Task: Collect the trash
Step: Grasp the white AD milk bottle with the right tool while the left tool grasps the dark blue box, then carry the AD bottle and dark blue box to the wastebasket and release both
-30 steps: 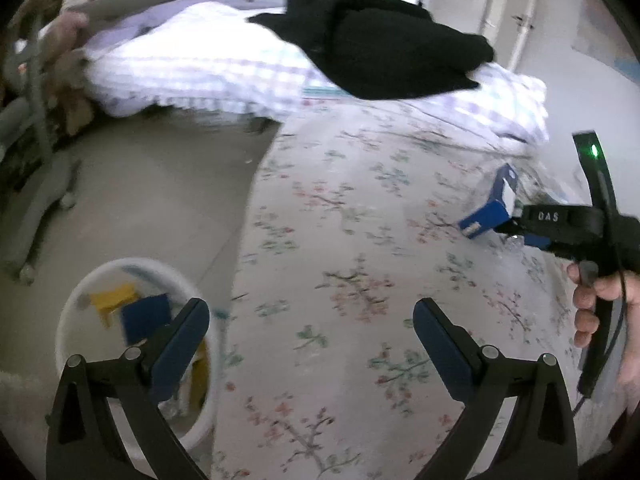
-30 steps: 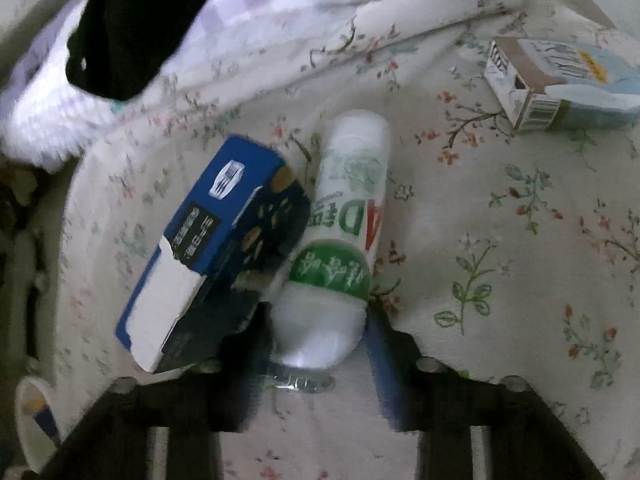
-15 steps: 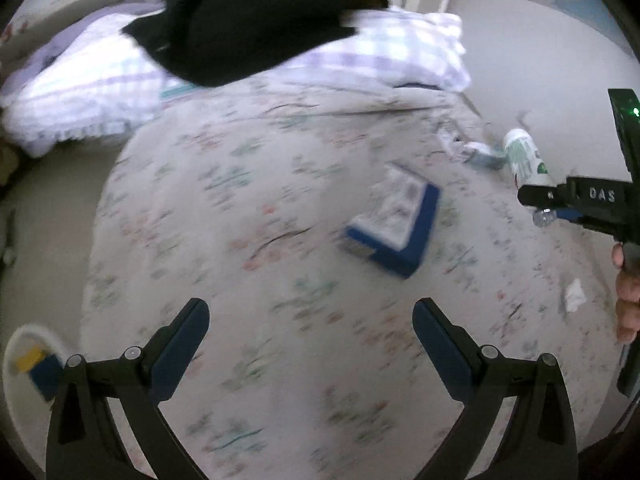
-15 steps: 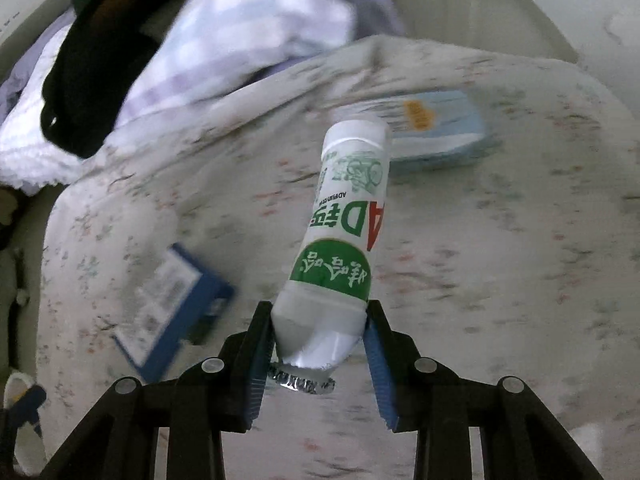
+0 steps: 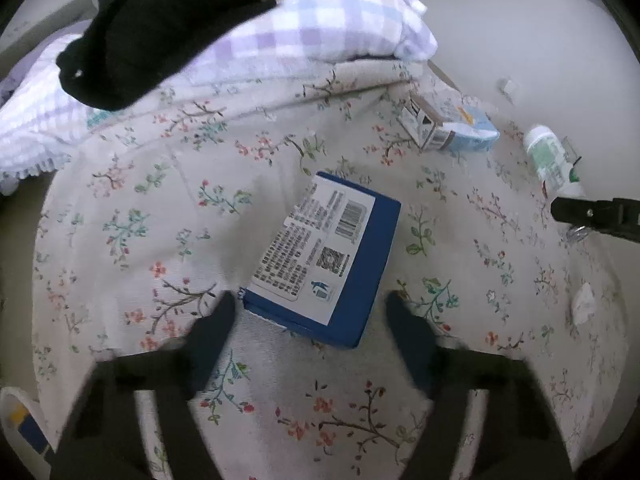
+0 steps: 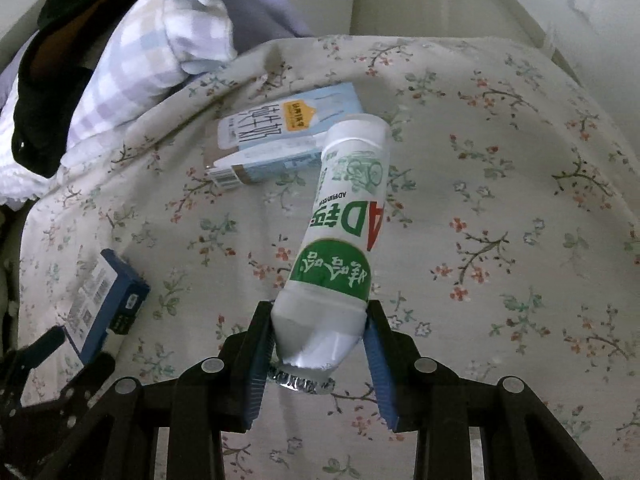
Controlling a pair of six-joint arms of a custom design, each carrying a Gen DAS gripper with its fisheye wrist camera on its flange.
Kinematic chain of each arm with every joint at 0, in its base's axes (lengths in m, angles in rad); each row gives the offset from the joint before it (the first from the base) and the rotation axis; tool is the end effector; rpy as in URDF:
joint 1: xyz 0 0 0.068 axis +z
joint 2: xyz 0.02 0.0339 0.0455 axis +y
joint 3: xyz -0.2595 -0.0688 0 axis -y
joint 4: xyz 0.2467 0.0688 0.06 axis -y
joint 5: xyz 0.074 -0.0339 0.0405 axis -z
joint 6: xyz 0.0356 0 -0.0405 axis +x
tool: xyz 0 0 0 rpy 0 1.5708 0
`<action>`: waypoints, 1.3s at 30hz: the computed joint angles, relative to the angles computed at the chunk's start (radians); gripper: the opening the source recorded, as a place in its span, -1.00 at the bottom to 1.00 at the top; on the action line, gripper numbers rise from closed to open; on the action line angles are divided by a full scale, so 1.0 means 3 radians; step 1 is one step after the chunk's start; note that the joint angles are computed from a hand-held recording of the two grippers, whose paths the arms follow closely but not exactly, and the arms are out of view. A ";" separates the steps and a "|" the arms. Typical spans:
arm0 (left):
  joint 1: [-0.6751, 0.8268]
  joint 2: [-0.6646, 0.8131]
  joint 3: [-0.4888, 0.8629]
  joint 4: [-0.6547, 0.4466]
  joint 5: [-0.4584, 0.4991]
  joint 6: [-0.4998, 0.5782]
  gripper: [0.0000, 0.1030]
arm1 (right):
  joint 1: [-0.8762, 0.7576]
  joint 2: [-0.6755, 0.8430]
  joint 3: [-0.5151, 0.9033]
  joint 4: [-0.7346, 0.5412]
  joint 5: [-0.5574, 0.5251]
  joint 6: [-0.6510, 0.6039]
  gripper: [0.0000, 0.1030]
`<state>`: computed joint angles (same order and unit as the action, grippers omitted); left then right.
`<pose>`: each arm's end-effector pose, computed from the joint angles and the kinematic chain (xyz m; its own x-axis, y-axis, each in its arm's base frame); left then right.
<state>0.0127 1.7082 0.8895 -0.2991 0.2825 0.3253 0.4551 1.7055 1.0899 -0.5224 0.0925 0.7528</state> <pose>0.3153 -0.0059 0.1341 -0.8168 0.2966 -0.4948 0.3914 0.9150 -0.0976 0.3040 0.1451 0.1778 -0.8705 0.3319 -0.3634 0.2635 0.9379 0.2256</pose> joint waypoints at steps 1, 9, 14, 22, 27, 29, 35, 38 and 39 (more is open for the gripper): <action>0.0017 0.0006 0.0014 -0.0032 0.0034 0.0009 0.29 | 0.0012 0.0007 0.0009 -0.0001 0.0006 0.0000 -0.24; 0.0338 -0.0373 -0.0166 -0.0268 0.0256 0.0102 0.28 | 0.0180 -0.0028 0.0133 -0.0127 0.0030 0.0045 -0.24; 0.0782 -0.0641 -0.0207 -0.0657 0.0402 0.0322 0.28 | 0.0376 -0.0077 0.0250 -0.0194 0.0018 0.0125 -0.24; 0.1671 -0.0942 -0.0266 -0.1178 0.0692 0.0911 0.28 | 0.0791 -0.0070 0.0533 -0.0253 0.0052 0.0225 -0.24; 0.2389 -0.0866 -0.0121 -0.1534 0.0924 0.1404 0.28 | 0.1090 0.0175 0.0902 -0.0314 0.0112 0.0243 -0.24; 0.2640 -0.0799 -0.0026 -0.1658 0.0998 0.1595 0.28 | 0.1211 0.0340 0.1110 -0.0362 0.0130 0.0243 -0.24; 0.3322 -0.0398 0.0497 -0.2081 0.1138 0.2038 0.28 | 0.1488 0.0864 0.1757 -0.0537 0.0140 0.0181 -0.24; 0.3589 -0.0139 0.0793 -0.2240 0.1158 0.2150 0.28 | 0.1605 0.1144 0.2135 -0.0651 0.0143 0.0123 -0.24; 0.3677 -0.0035 0.0907 -0.2288 0.1159 0.2174 0.28 | 0.1645 0.1248 0.2281 -0.0695 0.0144 0.0098 -0.24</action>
<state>1.1157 1.6977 1.1615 -0.9856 0.6302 0.9774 0.9485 2.0800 1.7744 -0.7310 0.1356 0.7823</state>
